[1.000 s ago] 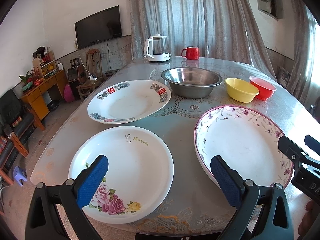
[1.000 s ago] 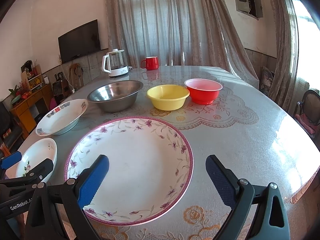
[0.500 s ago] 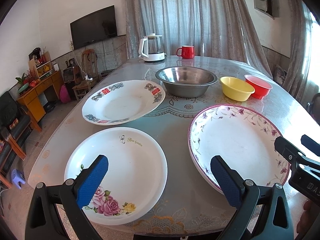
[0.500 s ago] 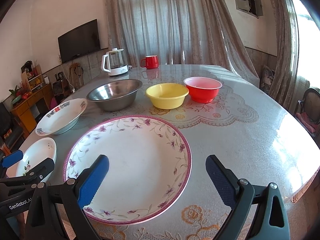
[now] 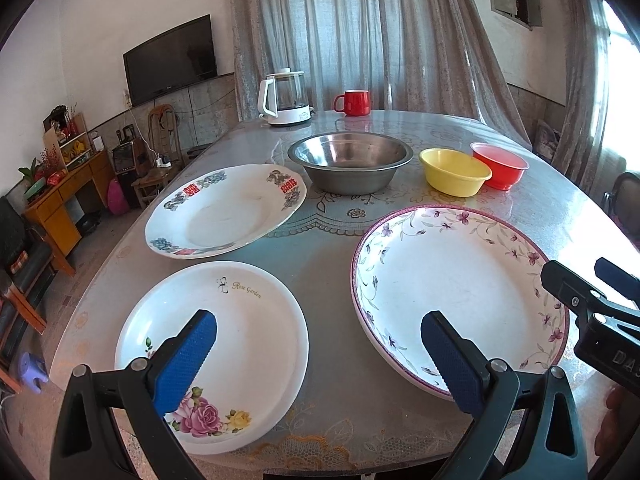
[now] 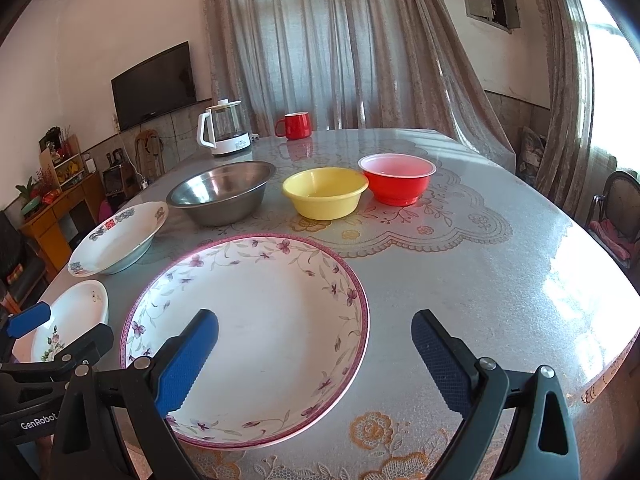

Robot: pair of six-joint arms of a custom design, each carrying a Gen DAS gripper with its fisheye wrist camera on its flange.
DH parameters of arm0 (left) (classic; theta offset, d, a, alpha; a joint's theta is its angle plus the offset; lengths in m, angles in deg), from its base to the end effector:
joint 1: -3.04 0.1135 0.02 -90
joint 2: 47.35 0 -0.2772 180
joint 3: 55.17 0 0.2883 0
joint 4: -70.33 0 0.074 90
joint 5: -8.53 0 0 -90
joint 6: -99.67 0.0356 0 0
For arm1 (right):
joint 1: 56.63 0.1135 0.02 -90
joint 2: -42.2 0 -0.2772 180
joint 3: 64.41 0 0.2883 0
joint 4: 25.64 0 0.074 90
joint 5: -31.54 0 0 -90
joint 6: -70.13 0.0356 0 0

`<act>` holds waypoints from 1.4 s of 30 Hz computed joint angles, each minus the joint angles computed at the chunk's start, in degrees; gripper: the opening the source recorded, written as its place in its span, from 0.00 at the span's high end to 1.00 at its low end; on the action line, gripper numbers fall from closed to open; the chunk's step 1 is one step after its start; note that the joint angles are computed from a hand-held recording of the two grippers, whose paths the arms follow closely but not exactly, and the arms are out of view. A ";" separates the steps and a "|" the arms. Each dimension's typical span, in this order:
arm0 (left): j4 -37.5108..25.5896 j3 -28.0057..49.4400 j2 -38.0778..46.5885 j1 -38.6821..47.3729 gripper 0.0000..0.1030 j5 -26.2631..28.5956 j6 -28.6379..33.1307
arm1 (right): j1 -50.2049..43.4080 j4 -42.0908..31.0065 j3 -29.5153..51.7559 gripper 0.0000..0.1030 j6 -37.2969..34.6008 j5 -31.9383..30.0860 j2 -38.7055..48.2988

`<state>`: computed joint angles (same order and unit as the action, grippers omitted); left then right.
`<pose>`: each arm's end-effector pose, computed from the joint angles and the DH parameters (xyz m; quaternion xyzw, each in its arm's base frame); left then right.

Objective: Organize plates and bowls
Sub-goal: 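Move both tools toward the purple-floral plate, then grip the rim of the purple-floral plate with both tools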

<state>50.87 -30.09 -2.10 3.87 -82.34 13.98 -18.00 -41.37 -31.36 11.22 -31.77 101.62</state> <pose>0.1798 0.0031 0.1411 0.0242 0.9046 0.0259 0.4248 0.1786 0.1222 0.1532 0.0350 0.8935 0.0527 0.4447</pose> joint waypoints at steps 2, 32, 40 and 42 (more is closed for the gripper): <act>0.01 0.19 0.39 -0.07 0.00 0.77 0.27 | -0.45 0.17 -0.20 0.04 -0.08 -0.26 -0.34; -2.84 11.26 17.58 7.13 0.00 25.73 7.28 | -19.54 1.17 -3.28 0.27 -1.33 -29.67 -0.65; -2.88 13.55 19.62 9.55 0.00 27.36 10.16 | -19.87 1.07 -2.86 0.34 -1.75 -30.69 0.79; -3.29 14.45 20.93 9.41 0.00 26.84 10.56 | -19.91 0.91 -2.81 0.34 -1.82 -30.61 0.75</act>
